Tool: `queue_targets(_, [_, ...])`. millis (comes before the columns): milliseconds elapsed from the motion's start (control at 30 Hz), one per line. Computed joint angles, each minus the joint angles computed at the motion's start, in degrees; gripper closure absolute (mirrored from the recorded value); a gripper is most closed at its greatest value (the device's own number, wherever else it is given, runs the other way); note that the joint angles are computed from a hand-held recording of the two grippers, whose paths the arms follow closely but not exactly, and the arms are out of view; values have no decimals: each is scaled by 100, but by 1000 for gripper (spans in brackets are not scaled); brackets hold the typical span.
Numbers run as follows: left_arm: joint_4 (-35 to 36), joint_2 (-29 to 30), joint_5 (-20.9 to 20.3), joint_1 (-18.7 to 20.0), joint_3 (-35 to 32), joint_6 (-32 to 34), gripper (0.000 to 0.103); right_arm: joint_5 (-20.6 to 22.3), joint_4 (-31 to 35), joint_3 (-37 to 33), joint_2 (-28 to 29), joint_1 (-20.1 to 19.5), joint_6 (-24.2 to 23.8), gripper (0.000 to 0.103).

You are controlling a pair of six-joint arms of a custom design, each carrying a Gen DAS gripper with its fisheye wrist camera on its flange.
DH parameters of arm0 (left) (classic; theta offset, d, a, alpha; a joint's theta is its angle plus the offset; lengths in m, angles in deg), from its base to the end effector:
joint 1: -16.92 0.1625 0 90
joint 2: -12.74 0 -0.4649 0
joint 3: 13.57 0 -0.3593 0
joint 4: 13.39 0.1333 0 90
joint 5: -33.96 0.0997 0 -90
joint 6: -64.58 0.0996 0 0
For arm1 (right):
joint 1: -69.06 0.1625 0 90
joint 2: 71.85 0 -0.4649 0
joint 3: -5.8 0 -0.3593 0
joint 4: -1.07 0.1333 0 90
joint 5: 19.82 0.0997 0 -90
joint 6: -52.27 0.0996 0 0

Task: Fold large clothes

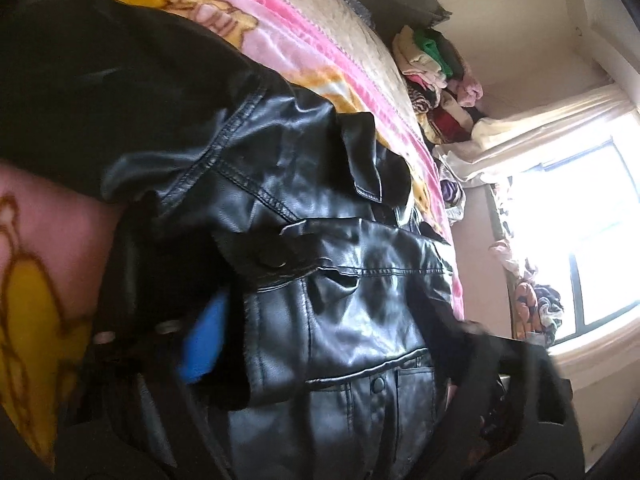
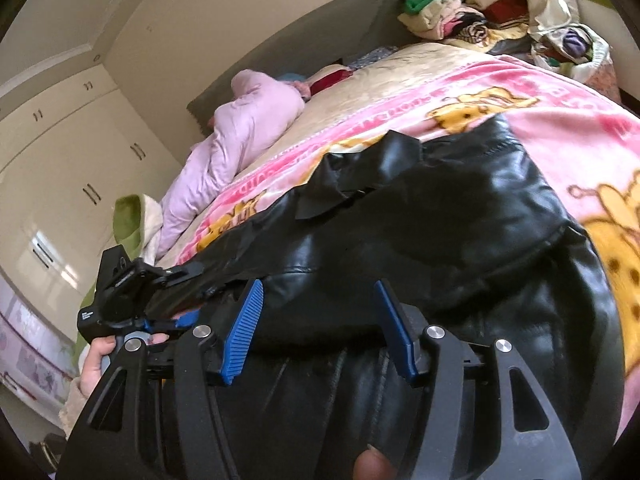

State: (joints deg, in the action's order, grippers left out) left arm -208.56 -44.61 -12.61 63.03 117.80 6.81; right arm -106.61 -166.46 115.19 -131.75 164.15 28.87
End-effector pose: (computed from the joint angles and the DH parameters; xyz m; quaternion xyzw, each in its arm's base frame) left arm -0.1821 -0.4804 0.1982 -0.2067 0.8764 -0.4339 0.0317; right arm 0.1917 -0.5866 0.2506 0.2452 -0.9383 0.2434 0.0117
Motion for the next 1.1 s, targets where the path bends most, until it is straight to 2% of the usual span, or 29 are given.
queue_targets(33, [70,7,11,12,-31,-9,49,-38,-71,49,-30,-21,-16,46])
queue_targets(167, [352,154,143,76,-250,58,60,-132,-138,104,-91,-95,-26,46])
queue_targets(233, [553,224,350,54,-359,107,83,-210,-152,97,-107,-120,-27,46])
queue_targets(300, [666,308,525,9,-489,287,96,-321,-169,65,-111,-127,-57,46])
queue_targets(400, [900,351,951,-236,-702,724,100,-548,-196,-72,-83,-94,-78,46])
queue_targets(633, [59,474,1748,-890,-994,2375,101,-842,-367,-738,107,45,-92,46])
queue_targets(733, [-49,492,1955,-898,-1106,2794,101,-1015,-223,-1062,290,115,-216,46])
queue_targets(833, [11,464,1825,-682,-1076,2603,101,-1218,-161,-1342,544,187,-352,46])
queue_targets(967, [446,413,1710,-422,-1011,2122,101,-1610,75,-1750,945,264,-497,46])
queue_targets(1100, [773,389,1707,-289,-994,1930,101,-1860,202,-2095,1278,241,-463,46])
